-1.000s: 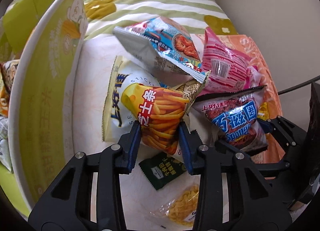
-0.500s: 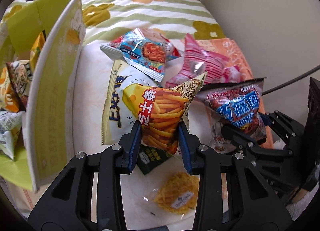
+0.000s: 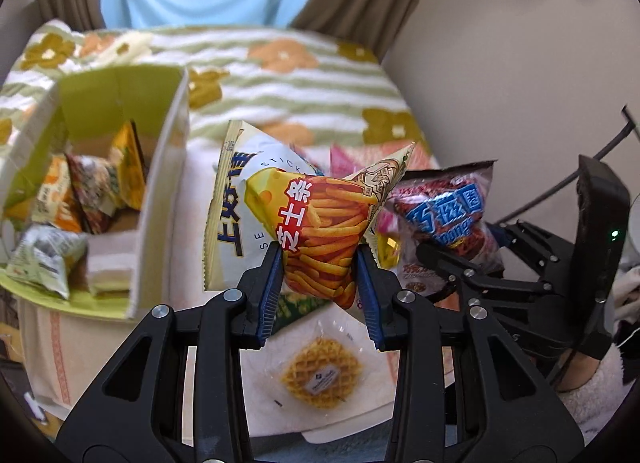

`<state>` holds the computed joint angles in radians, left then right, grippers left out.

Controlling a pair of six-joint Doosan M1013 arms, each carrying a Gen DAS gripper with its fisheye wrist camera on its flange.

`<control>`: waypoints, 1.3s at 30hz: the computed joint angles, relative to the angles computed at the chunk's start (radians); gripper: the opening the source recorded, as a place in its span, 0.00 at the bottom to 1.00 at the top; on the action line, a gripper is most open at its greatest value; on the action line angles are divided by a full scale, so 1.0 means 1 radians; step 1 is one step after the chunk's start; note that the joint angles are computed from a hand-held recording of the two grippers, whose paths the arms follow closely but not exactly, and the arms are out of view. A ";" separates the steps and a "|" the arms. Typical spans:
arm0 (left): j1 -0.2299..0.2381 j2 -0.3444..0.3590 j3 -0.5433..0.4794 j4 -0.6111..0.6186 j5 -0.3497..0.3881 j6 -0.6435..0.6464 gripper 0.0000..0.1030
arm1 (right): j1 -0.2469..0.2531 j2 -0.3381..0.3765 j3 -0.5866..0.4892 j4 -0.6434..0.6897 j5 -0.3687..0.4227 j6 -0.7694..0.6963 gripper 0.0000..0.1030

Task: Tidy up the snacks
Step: 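Carry both bags over the box and open both tools to drop them inside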

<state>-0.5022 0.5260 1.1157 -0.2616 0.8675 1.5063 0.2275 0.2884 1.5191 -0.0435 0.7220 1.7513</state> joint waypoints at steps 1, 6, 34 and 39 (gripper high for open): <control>0.004 -0.007 0.002 0.003 -0.013 -0.001 0.32 | 0.003 -0.002 -0.005 -0.005 -0.005 -0.005 0.53; 0.037 -0.036 0.006 0.006 -0.083 0.009 0.32 | 0.028 0.001 -0.058 -0.033 -0.029 -0.020 0.53; 0.319 0.317 -0.510 -0.067 0.318 0.258 0.44 | 0.193 0.393 -0.674 -0.089 0.197 0.223 0.53; 0.327 0.299 -0.464 -0.077 0.296 0.277 1.00 | 0.201 0.416 -0.714 -0.107 0.250 0.265 0.53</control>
